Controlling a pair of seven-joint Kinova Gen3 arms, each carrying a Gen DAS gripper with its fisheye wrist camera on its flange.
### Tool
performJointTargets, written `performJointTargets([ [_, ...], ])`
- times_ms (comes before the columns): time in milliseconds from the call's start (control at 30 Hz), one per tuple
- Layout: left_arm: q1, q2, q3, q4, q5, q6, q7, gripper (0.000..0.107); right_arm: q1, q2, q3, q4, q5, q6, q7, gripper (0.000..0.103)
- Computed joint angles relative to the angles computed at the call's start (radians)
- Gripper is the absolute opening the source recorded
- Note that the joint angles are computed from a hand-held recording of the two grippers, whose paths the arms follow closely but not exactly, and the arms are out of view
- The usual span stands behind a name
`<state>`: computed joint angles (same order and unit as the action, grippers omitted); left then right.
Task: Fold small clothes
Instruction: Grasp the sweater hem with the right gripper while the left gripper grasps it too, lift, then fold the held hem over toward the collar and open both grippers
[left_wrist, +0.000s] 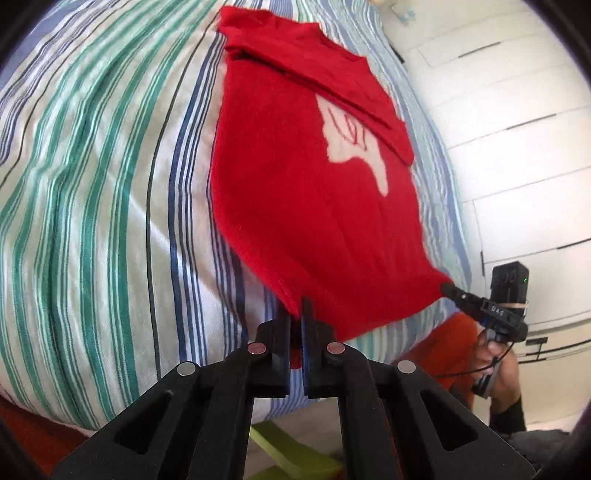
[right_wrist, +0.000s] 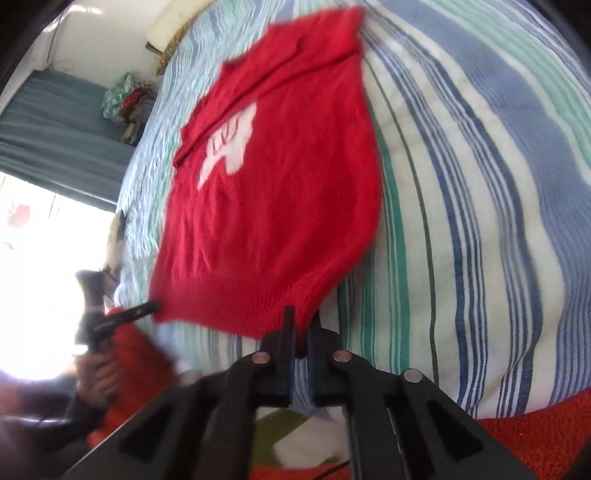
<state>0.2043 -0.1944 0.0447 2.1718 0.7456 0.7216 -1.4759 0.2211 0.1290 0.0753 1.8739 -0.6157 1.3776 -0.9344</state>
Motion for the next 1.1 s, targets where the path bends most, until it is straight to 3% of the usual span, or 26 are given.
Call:
performJointTargets([
  [100, 0.002, 0.017, -0.072, -0.072, 0.016, -0.018, -0.037, 0.002, 0.018, -0.002, 0.006, -0.038, -0.091, -0.021, 0.017, 0.005],
  [200, 0.016, 0.121, -0.133, -0.211, -0.029, -0.031, -0.043, 0.002, -0.004, 0.028, -0.023, -0.095, -0.168, -0.121, 0.016, 0.005],
  [267, -0.061, 0.211, -0.091, -0.303, -0.041, -0.04, -0.066, 0.002, 0.004, 0.084, -0.094, -0.173, -0.181, -0.192, -0.02, 0.005],
  [367, -0.162, 0.35, 0.002, -0.442, -0.143, -0.077, 0.008, 0.002, -0.079, 0.192, -0.127, -0.312, -0.162, -0.313, -0.102, 0.005],
  [500, -0.11, 0.515, -0.052, -0.628, -0.306, -0.064, 0.127, 0.002, -0.191, 0.357, -0.123, -0.498, -0.118, -0.442, -0.207, 0.005],
  [567, -0.121, 0.591, -0.034, -0.72, -0.387, -0.03, 0.204, 0.004, -0.246, 0.431, -0.106, -0.59, -0.055, -0.488, -0.27, 0.005],
  [633, -0.116, 0.659, -0.05, -0.813, -0.441, 0.037, 0.285, 0.012, -0.263, 0.504, -0.108, -0.683, -0.009, -0.487, -0.326, 0.005],
  [667, -0.098, 0.686, -0.083, -0.853, -0.454, 0.069, 0.326, 0.022, -0.264, 0.543, -0.112, -0.729, 0.003, -0.474, -0.357, 0.006],
  [700, -0.076, 0.702, -0.116, -0.874, -0.476, 0.086, 0.366, 0.042, -0.261, 0.578, -0.124, -0.776, 0.027, -0.453, -0.398, 0.007],
  [733, -0.069, 0.704, -0.131, -0.88, -0.501, 0.086, 0.407, 0.051, -0.263, 0.602, -0.13, -0.808, 0.053, -0.448, -0.438, 0.016],
  [767, -0.073, 0.694, -0.134, -0.869, -0.521, 0.07, 0.434, 0.06, -0.274, 0.611, -0.119, -0.821, 0.07, -0.46, -0.463, 0.038],
  [833, -0.104, 0.66, -0.096, -0.816, -0.577, 0.014, 0.481, 0.062, -0.265, 0.595, -0.137, -0.792, 0.096, -0.522, -0.477, 0.062],
  [900, -0.098, 0.617, -0.093, -0.755, -0.624, -0.028, 0.506, 0.062, -0.225, 0.566, -0.189, -0.743, 0.091, -0.583, -0.451, 0.062],
  [967, -0.077, 0.564, -0.079, -0.688, -0.683, -0.073, 0.516, 0.063, -0.2, 0.535, -0.22, -0.715, 0.087, -0.595, -0.4, 0.062],
  [1033, -0.068, 0.505, -0.04, -0.608, -0.705, -0.116, 0.469, 0.069, -0.145, 0.506, -0.299, -0.685, 0.093, -0.577, -0.319, 0.062],
  [1100, -0.038, 0.467, -0.011, -0.537, -0.749, -0.143, 0.459, 0.087, -0.09, 0.478, -0.387, -0.648, 0.113, -0.538, -0.237, 0.062],
])
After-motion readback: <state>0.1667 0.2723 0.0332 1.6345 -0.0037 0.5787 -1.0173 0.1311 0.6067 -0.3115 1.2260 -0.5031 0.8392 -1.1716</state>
